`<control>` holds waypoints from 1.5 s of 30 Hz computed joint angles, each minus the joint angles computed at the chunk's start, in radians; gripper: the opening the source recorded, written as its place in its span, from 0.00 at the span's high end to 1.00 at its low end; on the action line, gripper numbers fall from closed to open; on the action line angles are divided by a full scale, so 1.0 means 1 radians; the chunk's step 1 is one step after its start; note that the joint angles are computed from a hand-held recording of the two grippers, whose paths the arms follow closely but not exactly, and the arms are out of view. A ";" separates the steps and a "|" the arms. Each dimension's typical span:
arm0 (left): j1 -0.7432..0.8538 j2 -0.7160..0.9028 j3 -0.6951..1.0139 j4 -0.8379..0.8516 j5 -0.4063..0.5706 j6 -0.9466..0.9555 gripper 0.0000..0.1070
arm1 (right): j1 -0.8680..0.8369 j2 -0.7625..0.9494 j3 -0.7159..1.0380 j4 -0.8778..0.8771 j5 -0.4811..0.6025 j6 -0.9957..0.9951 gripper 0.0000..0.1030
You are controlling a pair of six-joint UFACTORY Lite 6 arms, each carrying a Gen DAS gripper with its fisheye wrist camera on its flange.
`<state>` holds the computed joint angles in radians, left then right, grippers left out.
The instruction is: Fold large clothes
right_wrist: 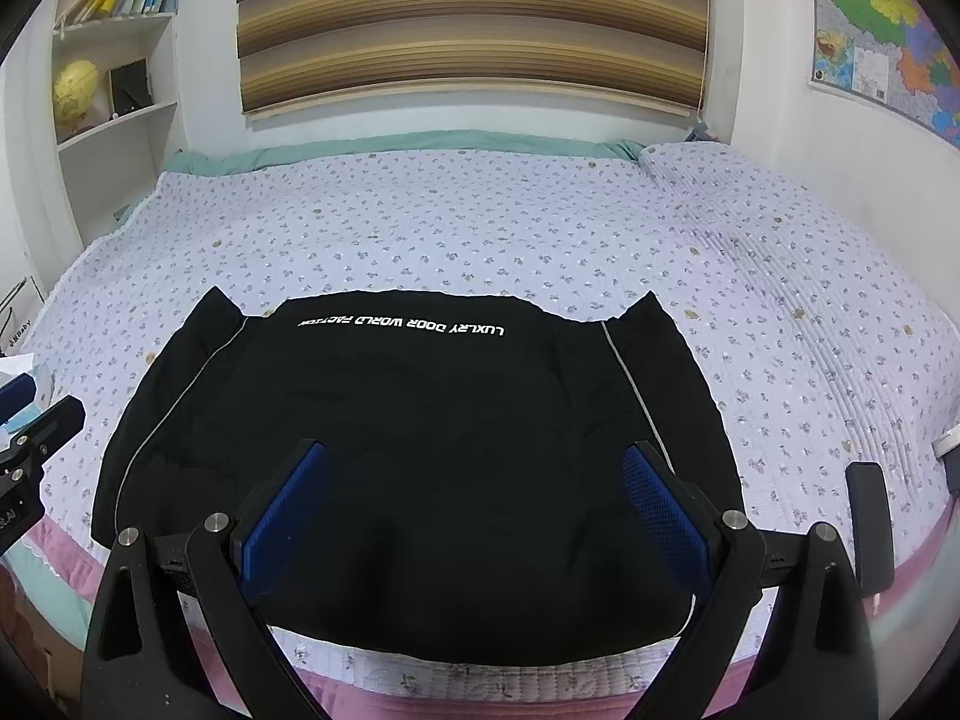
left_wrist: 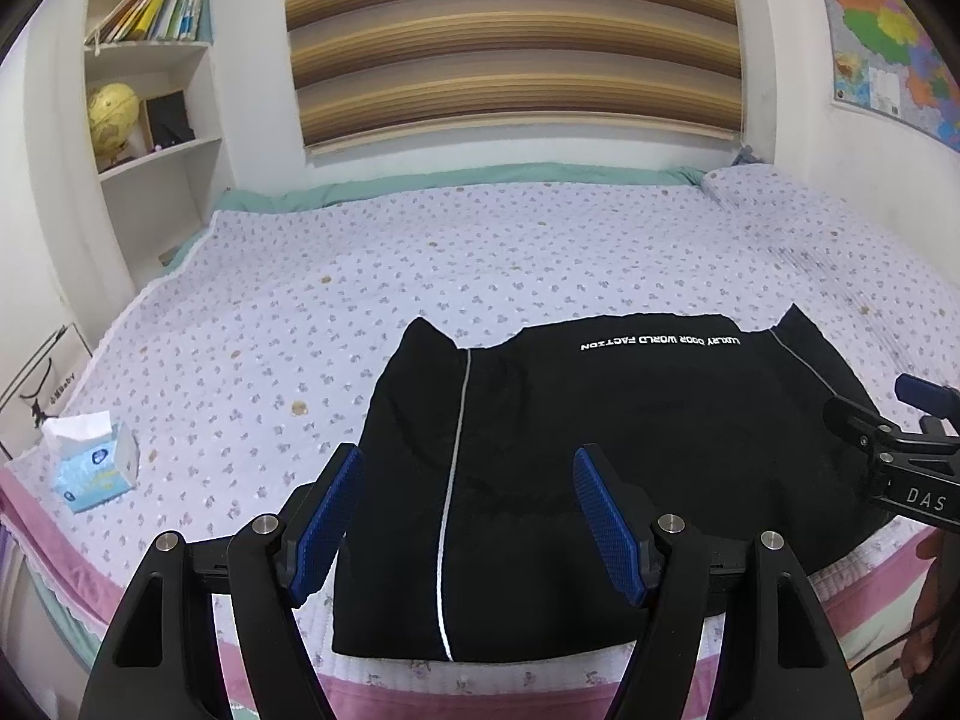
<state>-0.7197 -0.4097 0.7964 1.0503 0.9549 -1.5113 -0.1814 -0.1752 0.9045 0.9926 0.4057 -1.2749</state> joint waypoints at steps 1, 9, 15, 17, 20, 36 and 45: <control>0.002 -0.002 -0.001 -0.005 -0.005 0.004 0.31 | -0.001 -0.004 -0.004 0.002 0.000 -0.002 0.04; -0.015 0.005 0.001 0.001 0.006 0.014 0.31 | -0.023 0.010 0.012 0.009 0.037 0.009 0.04; -0.021 0.000 -0.006 0.001 0.018 0.009 0.31 | -0.025 0.005 0.011 0.007 0.038 0.011 0.04; -0.023 0.003 -0.002 0.003 0.020 0.009 0.31 | -0.024 0.006 0.012 0.007 0.042 0.010 0.04; -0.027 -0.004 -0.005 0.006 0.021 0.005 0.31 | -0.017 -0.002 0.007 0.000 0.038 0.015 0.04; -0.036 -0.028 -0.008 0.033 0.067 -0.021 0.31 | 0.034 -0.019 -0.009 -0.045 0.004 0.056 0.04; -0.069 -0.001 0.006 0.087 0.148 -0.104 0.31 | 0.048 -0.009 -0.001 -0.068 -0.012 0.070 0.04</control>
<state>-0.7886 -0.4103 0.8026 1.1370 1.1025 -1.6149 -0.1338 -0.1843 0.9038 0.9251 0.3937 -1.2044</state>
